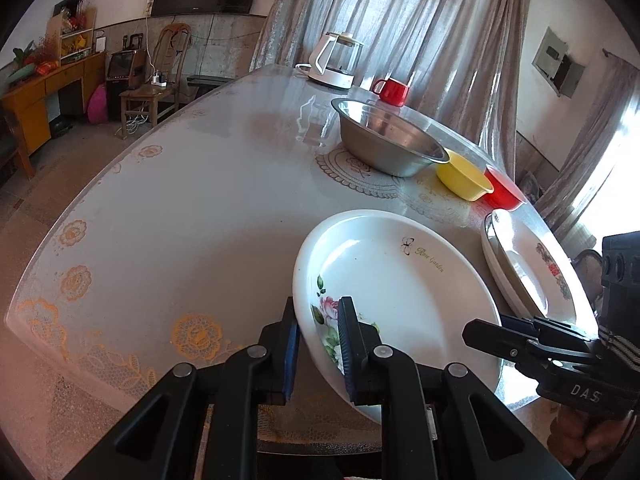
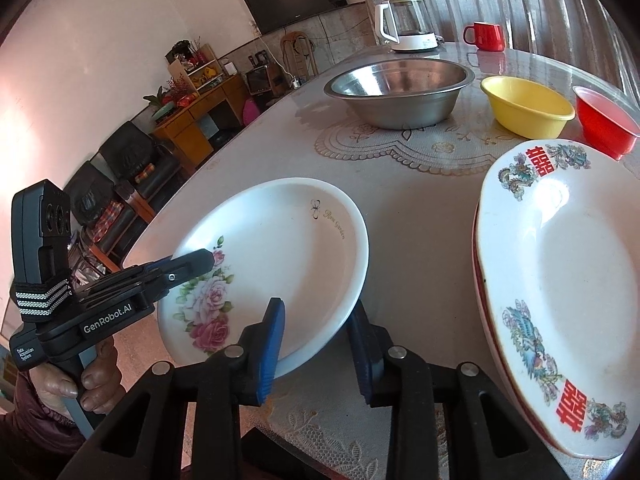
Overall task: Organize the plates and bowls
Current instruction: 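Grasp the pink-rose plate rim with the left tool while the right tool grips it too, then lift the pink-rose plate with both tools and carry it over the stacked plates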
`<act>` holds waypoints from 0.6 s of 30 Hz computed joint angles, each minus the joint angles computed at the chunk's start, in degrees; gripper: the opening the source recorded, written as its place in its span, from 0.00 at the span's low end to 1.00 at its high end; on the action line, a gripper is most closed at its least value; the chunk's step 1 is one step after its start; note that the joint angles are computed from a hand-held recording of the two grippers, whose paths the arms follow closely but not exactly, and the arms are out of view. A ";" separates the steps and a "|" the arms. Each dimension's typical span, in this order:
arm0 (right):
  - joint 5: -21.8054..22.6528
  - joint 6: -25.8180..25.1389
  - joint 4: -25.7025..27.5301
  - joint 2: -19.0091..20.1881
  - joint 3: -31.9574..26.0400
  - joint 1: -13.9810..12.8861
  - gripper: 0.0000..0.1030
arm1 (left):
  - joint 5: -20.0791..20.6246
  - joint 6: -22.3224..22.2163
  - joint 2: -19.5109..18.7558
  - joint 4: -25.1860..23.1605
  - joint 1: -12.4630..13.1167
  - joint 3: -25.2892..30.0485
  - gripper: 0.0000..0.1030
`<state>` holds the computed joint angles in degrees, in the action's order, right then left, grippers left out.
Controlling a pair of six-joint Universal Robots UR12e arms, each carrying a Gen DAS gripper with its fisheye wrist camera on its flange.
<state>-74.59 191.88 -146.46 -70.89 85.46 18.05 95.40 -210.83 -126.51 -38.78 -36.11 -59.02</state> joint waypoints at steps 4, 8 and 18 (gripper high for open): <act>0.33 0.12 -1.37 -0.52 0.81 -0.26 0.30 | 0.17 0.63 0.00 1.63 -0.13 0.03 0.18; -0.30 0.08 -3.37 -1.16 1.62 -0.26 0.29 | -0.48 0.91 -0.02 3.02 -0.17 0.18 0.18; -1.47 3.87 -8.17 -3.59 4.19 -1.60 0.29 | -2.22 5.58 -2.76 2.60 -1.24 6.02 0.19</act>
